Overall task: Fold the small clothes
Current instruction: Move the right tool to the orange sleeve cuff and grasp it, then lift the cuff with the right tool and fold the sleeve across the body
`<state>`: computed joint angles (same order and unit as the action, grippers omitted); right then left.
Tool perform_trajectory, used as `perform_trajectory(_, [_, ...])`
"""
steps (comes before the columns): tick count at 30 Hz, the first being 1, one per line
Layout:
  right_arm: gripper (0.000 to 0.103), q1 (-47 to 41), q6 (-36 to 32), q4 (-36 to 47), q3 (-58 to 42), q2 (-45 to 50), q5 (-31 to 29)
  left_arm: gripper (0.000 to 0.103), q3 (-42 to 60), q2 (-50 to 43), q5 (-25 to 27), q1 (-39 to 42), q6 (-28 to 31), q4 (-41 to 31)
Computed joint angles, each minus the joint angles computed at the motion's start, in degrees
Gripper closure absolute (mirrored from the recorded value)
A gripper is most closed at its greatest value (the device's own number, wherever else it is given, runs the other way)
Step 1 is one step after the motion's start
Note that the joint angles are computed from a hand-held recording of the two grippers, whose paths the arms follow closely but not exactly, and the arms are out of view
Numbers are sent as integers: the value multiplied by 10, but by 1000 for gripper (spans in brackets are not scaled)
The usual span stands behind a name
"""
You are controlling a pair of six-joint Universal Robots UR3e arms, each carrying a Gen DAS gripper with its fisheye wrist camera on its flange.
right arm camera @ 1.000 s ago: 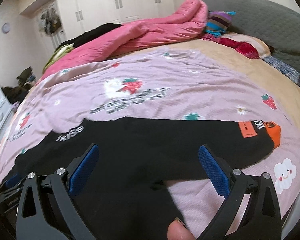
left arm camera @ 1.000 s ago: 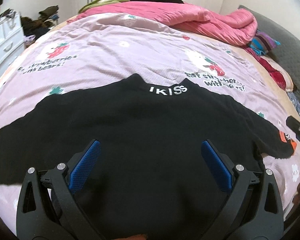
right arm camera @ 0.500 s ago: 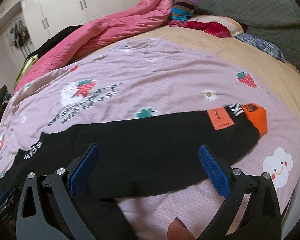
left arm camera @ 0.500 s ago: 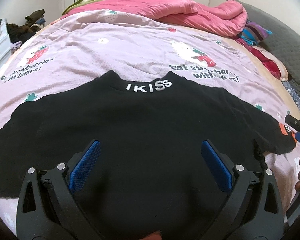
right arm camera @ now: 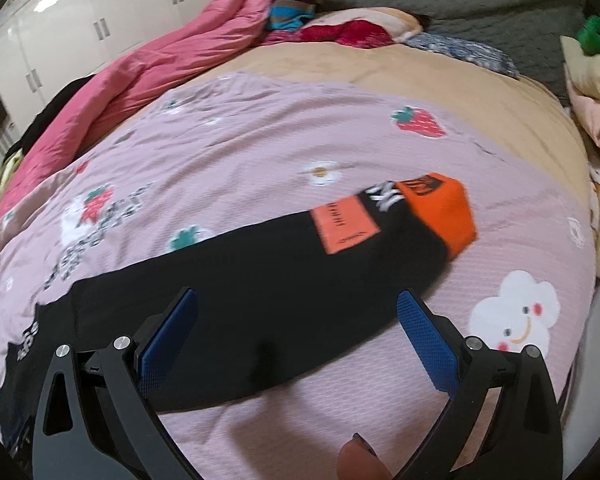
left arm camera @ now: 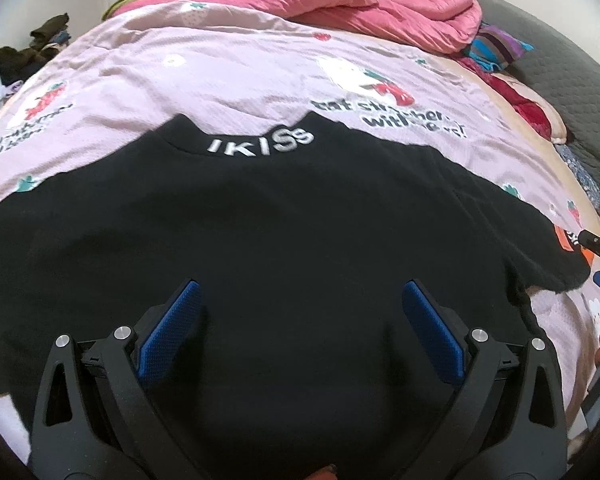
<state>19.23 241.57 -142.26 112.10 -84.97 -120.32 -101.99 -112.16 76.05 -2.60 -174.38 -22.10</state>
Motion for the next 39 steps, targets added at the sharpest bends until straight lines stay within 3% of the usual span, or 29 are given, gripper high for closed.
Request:
perform_trajectory(5, [4, -45, 15, -16, 58, -34, 17, 8, -3, -8, 0, -13, 2, 6])
perform_trajectory(11, [4, -147, -17, -146, 168, -72, 114, 8, -6, -8, -15, -11, 7, -2])
perform_trajectory(12, [10, -168, -21, -186, 193, -76, 139, 8, -5, -5, -18, -9, 6, -3])
perform_trajectory(13, [26, -188, -17, -221, 217, -80, 157, 8, -8, -1, -20, -6, 6, -3])
perform_trajectory(14, [36, -192, -7, -226, 224, -82, 153, 8, -9, 3, -22, -3, 5, -3])
perform_trajectory(15, [59, -199, -2, -241, 236, -86, 150, 8, -10, 8, -25, 1, 5, -5])
perform_trajectory(16, [76, -208, -4, -266, 251, -92, 161, 8, -12, 15, -27, 8, 4, -7])
perform_trajectory(19, [92, -223, -17, -352, 290, -105, 194, 8, -13, 29, -16, 18, 1, -7])
perform_trajectory(26, [94, -130, -64, -437, 230, -73, 159, 8, -29, 71, -50, 70, -7, -24])
perform_trajectory(32, [94, -21, -124, -437, 87, 17, 107, 8, -44, 112, -158, 138, 0, -77])
perform_trajectory(39, [94, 56, -186, -401, -64, 118, 111, 8, -54, 135, -216, 190, 0, -110])
